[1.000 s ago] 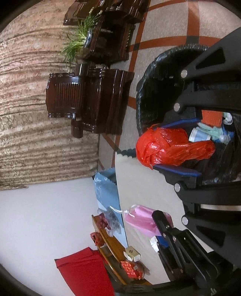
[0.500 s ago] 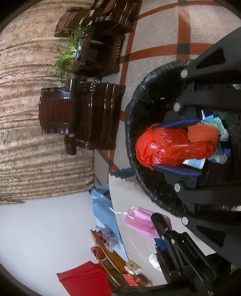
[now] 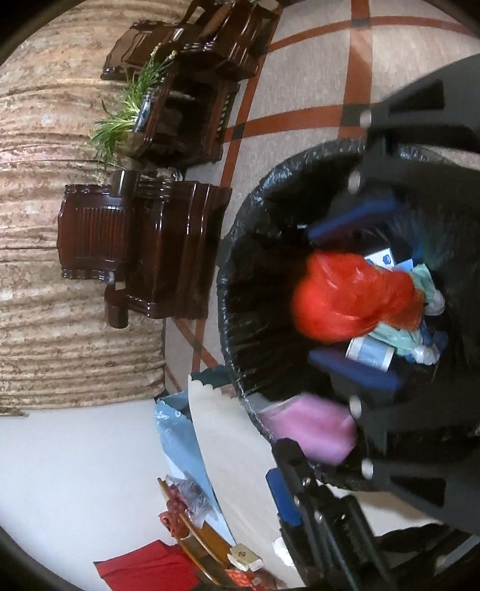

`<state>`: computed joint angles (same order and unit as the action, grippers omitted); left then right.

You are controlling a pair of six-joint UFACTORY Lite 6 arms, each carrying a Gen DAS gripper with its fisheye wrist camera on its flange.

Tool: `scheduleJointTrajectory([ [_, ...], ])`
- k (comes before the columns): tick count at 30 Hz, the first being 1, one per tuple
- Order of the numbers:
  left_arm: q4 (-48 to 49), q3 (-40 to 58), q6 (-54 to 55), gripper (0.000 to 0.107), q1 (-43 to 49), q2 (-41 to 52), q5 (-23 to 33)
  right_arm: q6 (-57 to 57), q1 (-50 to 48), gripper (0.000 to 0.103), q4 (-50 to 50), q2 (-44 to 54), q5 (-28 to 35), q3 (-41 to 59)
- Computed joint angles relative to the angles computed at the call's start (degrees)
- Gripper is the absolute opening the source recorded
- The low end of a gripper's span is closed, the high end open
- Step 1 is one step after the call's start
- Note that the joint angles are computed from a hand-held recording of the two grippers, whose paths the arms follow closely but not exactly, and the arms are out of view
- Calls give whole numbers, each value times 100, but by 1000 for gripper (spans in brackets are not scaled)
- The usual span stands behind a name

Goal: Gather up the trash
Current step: 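Carry the pink mask and red bag over the bin and release both, then grasp a white tissue with the left gripper while the right gripper grasps the other tissue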

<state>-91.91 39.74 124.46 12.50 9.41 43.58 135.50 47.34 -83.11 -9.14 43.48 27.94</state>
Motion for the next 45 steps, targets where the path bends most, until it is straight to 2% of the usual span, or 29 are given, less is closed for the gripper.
scheduleJointTrajectory([
  [1, 63, 13, -9, 68, 91, 9, 64, -13, 103, 88, 44, -79, 117, -39],
  [2, 126, 16, -7, 76, 205, 2, 149, -5, 212, 93, 95, -107, 237, -40],
  [3, 176, 13, -4, 79, 332, -27, 228, -15, 347, 97, 168, -198, 398, -52],
  [5, 407, 27, -81, 85, 672, -103, 434, 33, 592, 97, 238, -344, 606, -45],
  [10, 886, 148, -351, 90, 1464, -386, 762, 201, 970, 97, 250, -458, 878, 227],
  [15, 1372, 694, -651, 90, 2490, -277, 1082, 160, 1289, 97, 166, -51, 1059, 876],
  [20, 1682, 1534, -864, 90, 3401, 197, 1313, 155, 1405, 97, -77, 787, 893, 1716],
  [29, 2072, 3916, -1528, 90, 4501, 1792, 1335, -261, 1327, 97, -381, 2962, 175, 4046],
  [37, 2405, 5803, -2142, 90, 4842, 3194, 1224, -1151, 1242, 97, -138, 4876, -309, 6463],
  [45, 2716, 7147, -2574, 90, 4653, 4445, 829, -2647, 974, 97, 875, 6792, -639, 9028],
])
